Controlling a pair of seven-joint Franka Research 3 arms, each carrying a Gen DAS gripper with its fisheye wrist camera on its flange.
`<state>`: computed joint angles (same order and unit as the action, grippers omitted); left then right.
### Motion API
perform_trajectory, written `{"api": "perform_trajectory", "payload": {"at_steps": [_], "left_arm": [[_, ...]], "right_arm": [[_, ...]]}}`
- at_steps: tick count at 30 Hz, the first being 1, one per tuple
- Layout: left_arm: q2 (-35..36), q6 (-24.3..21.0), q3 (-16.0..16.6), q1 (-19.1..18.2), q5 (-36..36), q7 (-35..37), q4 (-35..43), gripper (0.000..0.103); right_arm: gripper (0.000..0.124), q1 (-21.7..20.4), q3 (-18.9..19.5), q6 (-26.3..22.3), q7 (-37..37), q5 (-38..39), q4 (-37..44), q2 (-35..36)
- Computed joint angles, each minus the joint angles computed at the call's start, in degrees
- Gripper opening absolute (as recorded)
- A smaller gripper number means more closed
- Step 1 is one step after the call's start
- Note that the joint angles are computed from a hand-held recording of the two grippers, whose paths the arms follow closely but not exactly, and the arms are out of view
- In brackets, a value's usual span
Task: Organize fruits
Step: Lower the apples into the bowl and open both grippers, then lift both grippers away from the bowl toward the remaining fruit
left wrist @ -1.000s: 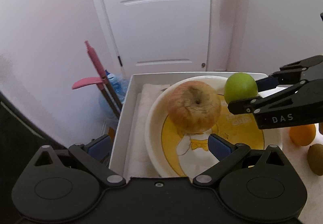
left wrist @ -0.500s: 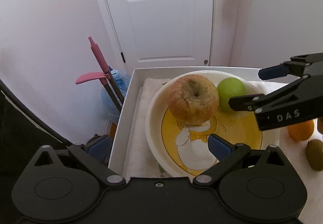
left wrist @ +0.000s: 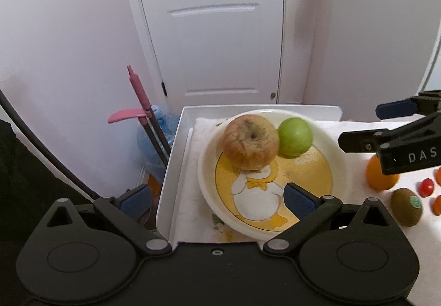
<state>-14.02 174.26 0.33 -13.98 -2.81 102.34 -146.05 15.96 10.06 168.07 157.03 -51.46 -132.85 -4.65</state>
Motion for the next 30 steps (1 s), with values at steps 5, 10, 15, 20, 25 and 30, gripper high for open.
{"api": "perform_trajectory", "payload": {"at_steps": [5,10,15,20,25,30], "left_arm": [[-5.64,-0.13,2.93,-4.1,-4.04,2.22,-3.21,0.103],[-11.13,0.21,4.83,-6.73,-3.21,2.48,-6.56,0.103],[-16.15,-1.16,8.49,-10.95,-4.02,3.98,-9.02,0.103],[-19.88,-2.3,8.58,-12.19,-3.97,4.11,-11.09,0.103],[-22.77,-2.69,6.01,-12.27,-3.09,1.68,-13.28,0.103],[-23.75,-2.41,1.17,-11.77,-0.95,-3.96,-14.92,0.103]], "right_arm": [[0.103,-0.61,3.39,-4.4,4.29,1.29,-4.14,-7.44],[0.103,-2.27,8.32,-9.32,7.36,4.45,-8.85,-15.97],[0.103,-2.5,12.6,-15.28,7.27,10.58,-13.66,-24.65],[0.102,-1.79,15.47,-20.16,6.81,16.93,-18.68,-33.02],[0.102,0.18,15.77,-23.2,4.08,23.3,-25.21,-42.55],[0.102,1.49,14.2,-22.94,-0.57,28.3,-31.37,-49.35]]}}
